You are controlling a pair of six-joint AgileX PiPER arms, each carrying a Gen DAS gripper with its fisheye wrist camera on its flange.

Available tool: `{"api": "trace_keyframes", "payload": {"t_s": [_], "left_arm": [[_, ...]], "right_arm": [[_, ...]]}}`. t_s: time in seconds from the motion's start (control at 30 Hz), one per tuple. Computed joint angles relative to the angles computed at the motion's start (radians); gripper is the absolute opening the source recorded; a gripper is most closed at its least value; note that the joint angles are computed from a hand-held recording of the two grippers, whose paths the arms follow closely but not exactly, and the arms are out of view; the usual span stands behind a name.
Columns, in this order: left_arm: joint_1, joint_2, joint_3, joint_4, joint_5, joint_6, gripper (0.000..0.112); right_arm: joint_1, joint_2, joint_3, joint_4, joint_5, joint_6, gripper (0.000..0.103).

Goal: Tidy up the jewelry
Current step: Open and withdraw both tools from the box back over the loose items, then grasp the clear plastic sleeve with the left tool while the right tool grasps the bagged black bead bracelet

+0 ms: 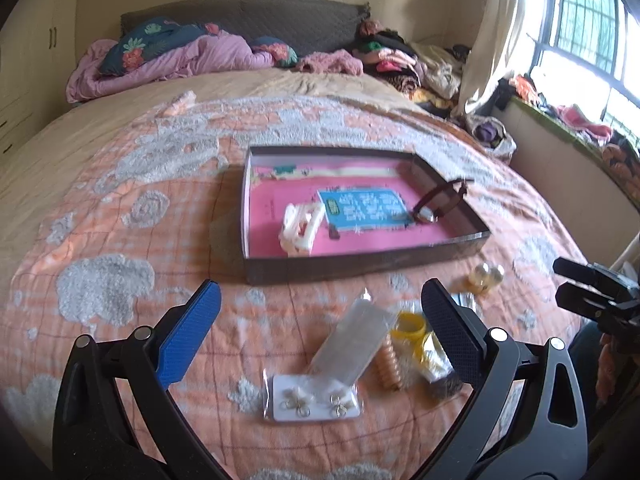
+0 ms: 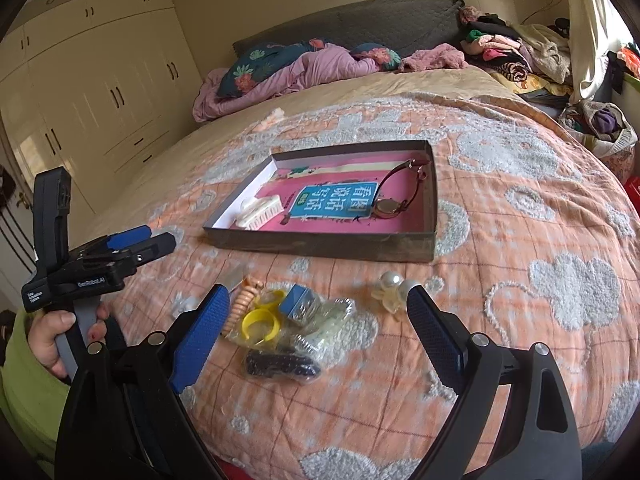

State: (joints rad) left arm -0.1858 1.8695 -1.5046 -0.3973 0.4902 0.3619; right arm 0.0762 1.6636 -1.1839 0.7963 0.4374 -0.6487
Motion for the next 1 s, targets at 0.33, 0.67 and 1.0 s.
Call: {"api": "trace_keyframes", "payload": {"t_s": [0.33, 0.67, 1.0], "left_arm": [[-0.021, 0.054, -0.011, 0.036, 0.06, 0.017, 0.094], [-0.01, 0.109, -0.047, 0.085, 0.107, -0.023, 0.094], [0.015, 0.19, -0.127, -0.008, 0.19, 0.055, 0.08]], "right_arm": [[0.058, 0.019, 0.037, -0.066, 0.013, 0.046, 0.09], [0.12, 0.071, 0.043, -0.155, -0.029, 0.142, 0.09], [0.167, 0.167, -0.005, -0.287, -0.039, 0.293, 0.09]]}}
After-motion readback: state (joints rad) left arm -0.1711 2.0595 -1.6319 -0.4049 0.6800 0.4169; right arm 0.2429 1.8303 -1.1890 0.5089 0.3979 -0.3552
